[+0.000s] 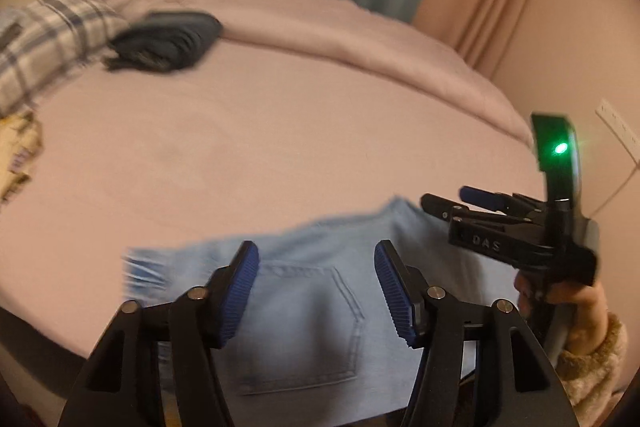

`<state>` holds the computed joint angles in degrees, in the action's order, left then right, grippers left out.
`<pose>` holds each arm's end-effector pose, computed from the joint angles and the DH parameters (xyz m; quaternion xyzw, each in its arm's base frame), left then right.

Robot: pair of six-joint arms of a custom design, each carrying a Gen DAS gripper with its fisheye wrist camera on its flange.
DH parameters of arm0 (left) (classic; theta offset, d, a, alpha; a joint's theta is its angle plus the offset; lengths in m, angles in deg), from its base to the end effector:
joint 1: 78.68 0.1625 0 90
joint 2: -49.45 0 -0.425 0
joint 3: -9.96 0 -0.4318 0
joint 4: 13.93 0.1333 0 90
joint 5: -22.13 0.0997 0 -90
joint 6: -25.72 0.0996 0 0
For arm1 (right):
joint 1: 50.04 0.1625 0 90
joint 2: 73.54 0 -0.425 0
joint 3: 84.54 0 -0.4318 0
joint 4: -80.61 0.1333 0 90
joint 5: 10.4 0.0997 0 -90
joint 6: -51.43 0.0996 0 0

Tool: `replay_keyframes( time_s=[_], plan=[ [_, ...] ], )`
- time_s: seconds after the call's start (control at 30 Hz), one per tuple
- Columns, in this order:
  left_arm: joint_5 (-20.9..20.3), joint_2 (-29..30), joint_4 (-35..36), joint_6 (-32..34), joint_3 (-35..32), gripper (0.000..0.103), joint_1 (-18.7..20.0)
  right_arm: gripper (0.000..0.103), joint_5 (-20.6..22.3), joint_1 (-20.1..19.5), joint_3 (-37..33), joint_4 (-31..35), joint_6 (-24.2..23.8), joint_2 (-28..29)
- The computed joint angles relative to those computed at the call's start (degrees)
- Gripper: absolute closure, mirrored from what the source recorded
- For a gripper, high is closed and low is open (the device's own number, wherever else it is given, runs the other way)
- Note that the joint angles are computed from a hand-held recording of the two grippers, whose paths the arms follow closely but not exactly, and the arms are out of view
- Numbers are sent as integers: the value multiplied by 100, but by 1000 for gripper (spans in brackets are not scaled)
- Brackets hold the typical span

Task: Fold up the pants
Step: 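Release the jeans and open both tools above the folded legs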

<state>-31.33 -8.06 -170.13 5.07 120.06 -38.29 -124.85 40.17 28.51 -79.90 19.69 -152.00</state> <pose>-0.3370 -0.5396 0.1237 0.1998 0.9222 -0.2711 0.1898 0.0942 -0.5741 0.3188 0.1931 -0.9118 0.2353 0.2757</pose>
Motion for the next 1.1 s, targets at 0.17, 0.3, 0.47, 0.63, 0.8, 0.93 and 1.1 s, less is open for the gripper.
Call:
replay_keyframes(
  time_s=[0.17,0.3,0.47,0.63,0.8,0.93,1.1],
  plan=[
    [-280,392,1049,-560,-316,71,305,86,134,-225,-11,869,300,43],
    [-193,439,749,-513,-159,73,332,86,-115,-264,-11,435,230,416],
    [-115,422,626,-531,-36,73,307,86,-271,-186,-100,300,189,588],
    [106,507,612,-662,25,73,142,86,52,-292,-166,399,404,549],
    [-33,397,990,-1020,-103,73,131,84,238,-331,18,473,905,258],
    [-102,383,669,-858,-176,73,-59,78,592,-425,278,436,976,-336],
    [-632,647,192,-417,-372,59,-224,48,444,-640,714,-8,799,-1167]
  ],
)
